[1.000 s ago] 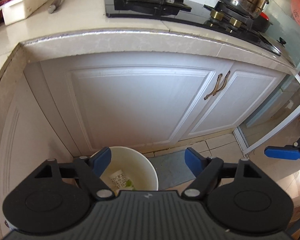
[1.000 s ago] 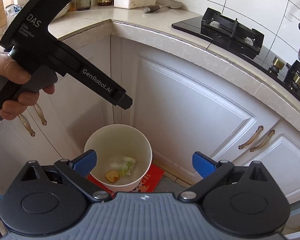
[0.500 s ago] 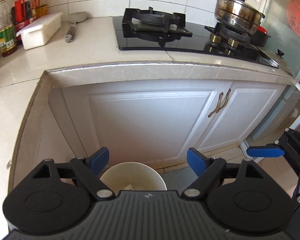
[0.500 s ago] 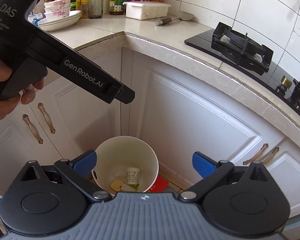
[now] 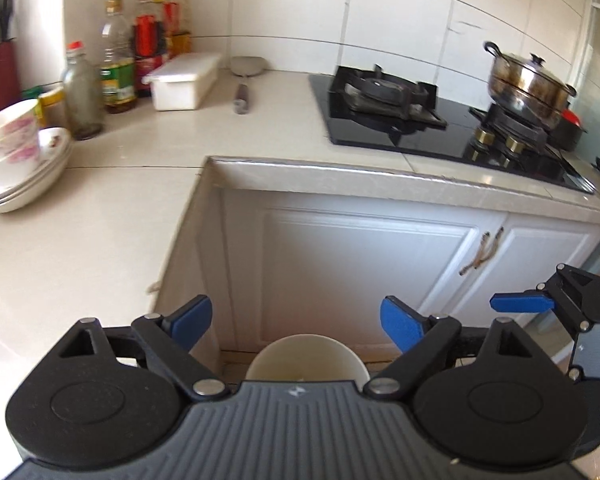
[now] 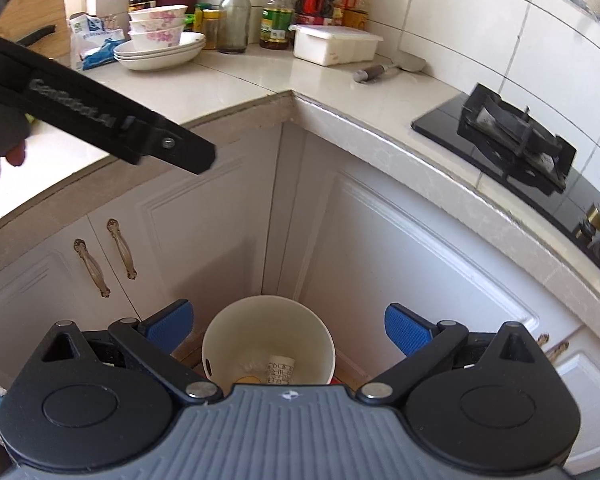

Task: Collect trash
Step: 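Move both tools back toward the cabbage leaves on the counter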

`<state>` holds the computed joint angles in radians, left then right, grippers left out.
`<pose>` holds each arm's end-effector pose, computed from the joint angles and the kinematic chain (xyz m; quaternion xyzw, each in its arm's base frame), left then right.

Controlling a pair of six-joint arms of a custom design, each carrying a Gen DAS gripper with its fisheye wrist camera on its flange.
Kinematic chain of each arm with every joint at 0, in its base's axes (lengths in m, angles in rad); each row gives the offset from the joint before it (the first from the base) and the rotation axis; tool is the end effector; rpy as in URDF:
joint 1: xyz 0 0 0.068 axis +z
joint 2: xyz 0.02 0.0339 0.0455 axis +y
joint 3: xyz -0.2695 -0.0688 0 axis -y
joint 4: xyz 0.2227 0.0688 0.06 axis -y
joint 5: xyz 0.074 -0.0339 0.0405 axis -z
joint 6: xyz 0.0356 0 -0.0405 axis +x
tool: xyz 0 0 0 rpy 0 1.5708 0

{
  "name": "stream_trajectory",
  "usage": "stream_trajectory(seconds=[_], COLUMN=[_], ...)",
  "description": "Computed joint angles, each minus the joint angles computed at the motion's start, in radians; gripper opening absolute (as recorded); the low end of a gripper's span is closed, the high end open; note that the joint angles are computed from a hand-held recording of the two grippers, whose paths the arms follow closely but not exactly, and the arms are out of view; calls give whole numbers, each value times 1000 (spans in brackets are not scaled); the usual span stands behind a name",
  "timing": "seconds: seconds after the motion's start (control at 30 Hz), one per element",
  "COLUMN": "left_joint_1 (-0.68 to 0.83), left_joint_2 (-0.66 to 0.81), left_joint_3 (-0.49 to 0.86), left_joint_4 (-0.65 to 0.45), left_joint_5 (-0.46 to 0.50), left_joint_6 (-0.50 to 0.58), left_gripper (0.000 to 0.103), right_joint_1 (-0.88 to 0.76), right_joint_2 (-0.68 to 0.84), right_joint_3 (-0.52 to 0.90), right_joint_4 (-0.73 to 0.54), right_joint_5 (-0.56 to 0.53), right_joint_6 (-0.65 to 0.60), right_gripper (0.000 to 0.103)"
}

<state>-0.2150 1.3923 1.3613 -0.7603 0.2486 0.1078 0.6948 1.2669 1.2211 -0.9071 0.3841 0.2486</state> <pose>0.2647 -0.0668 0.3546 0.1940 0.8984 -0.1347 0.3703 0.1826 0.1348 0.3332 -0.1503 0.9248 -0.0264 0.3485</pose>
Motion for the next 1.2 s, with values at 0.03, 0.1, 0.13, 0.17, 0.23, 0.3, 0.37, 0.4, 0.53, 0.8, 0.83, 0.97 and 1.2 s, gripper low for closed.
stream_trajectory(seconds=[0.03, 0.1, 0.13, 0.17, 0.23, 0.3, 0.37, 0.4, 0.53, 0.8, 0.83, 0.97, 1.2], left_joint_1=[24, 79, 111, 136, 202, 279, 355, 390, 532, 781, 795, 835, 896], left_joint_2=[-15, -44, -57, -67, -91, -111, -126, -132, -148, -102, -89, -24, 111], left_joint_3=[1, -6, -9, -10, -18, -25, -33, -37, -60, -83, -83, -100, -61], left_joint_4=[-15, -31, -41, -49, -63, -76, -83, -84, -78, -28, -17, 59, 88], left_joint_5=[-9, -11, -14, -20, -24, -21, -17, -18, -29, -68, -81, -143, -128], left_joint_6=[-2, -3, -2, 0, 12, 26, 38, 43, 61, 76, 73, 42, -27], left_gripper=[92, 92, 92, 92, 92, 92, 92, 92, 92, 92, 92, 92, 92], right_joint_1=[2, 7, 10, 12, 17, 28, 42, 50, 73, 124, 128, 144, 143], right_joint_2=[11, 36, 48, 62, 93, 128, 169, 192, 286, 481, 502, 575, 673], right_joint_3=[15, 50, 67, 84, 121, 162, 202, 224, 314, 520, 545, 630, 758], right_joint_4=[5, 17, 25, 34, 52, 68, 84, 92, 117, 118, 114, 96, 40], right_joint_5=[-8, -32, -45, -59, -96, -128, -157, -171, -220, -282, -288, -303, -302], right_joint_6=[-11, -31, -39, -46, -65, -89, -115, -128, -184, -256, -261, -271, -274], right_gripper=[103, 103, 103, 103, 103, 103, 103, 103, 103, 103, 103, 103, 103])
